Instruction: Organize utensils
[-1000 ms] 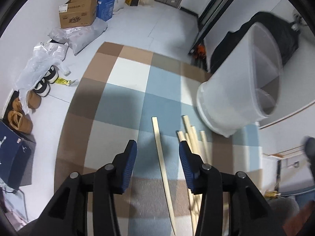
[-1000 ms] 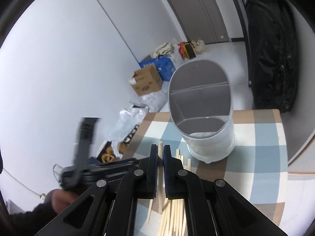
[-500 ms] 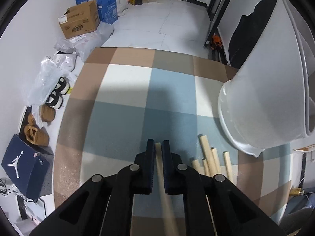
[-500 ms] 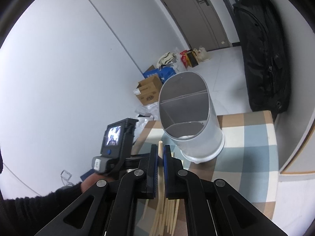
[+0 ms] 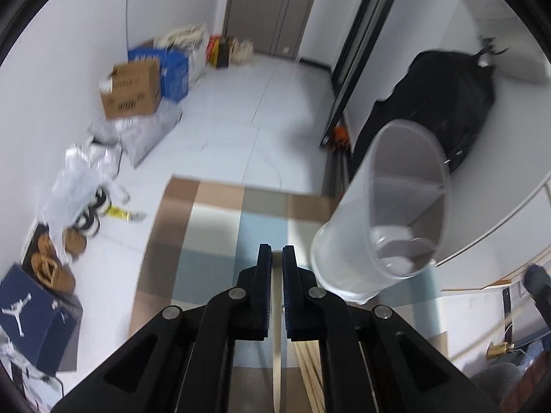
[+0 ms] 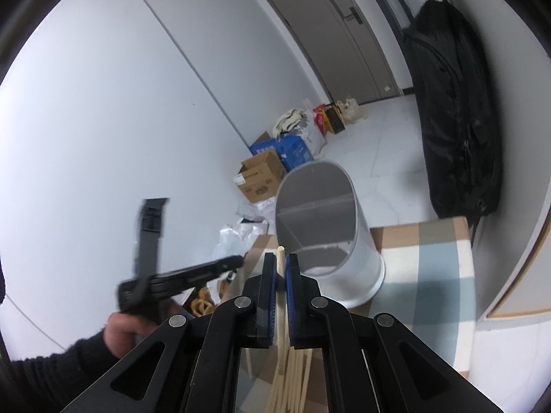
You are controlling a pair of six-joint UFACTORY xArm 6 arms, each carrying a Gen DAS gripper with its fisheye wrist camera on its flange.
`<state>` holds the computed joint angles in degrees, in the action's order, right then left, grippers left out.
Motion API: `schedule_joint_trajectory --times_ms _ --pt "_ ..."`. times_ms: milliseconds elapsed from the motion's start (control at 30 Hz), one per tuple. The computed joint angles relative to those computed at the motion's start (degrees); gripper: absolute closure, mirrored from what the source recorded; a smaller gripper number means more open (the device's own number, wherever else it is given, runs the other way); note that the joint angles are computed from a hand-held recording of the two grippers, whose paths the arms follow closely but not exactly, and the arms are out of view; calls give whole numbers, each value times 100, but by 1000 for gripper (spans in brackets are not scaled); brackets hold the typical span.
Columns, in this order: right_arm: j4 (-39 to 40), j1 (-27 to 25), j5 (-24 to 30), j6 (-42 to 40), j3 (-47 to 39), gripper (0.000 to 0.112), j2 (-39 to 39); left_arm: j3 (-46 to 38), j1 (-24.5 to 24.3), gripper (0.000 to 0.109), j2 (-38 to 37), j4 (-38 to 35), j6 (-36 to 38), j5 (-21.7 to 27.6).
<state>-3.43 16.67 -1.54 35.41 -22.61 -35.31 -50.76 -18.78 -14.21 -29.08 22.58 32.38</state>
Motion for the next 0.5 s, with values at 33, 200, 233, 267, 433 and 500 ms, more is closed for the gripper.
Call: schedule_joint_trajectory --times_ms 33,200,233,267,433,500 --pt "-174 -34 21 100 -53 108 1 -34 -59 107 -34 -35 -1 -15" --pt "-867 -175 180 527 -372 108 39 -184 -126 107 -224 -290 422 -43" --pt "-955 -201 229 566 -454 108 50 -231 -133 107 -237 -290 474 -52" --pt "-1083 -236 246 652 -526 108 78 -276 -133 107 -224 -255 514 -79" --pt "-1772 -424 481 882 -950 108 116 -553 -48 107 -274 -438 858 101" --pt "-1753 -492 563 668 -1150 108 182 -677 -44 109 -298 -561 999 165"
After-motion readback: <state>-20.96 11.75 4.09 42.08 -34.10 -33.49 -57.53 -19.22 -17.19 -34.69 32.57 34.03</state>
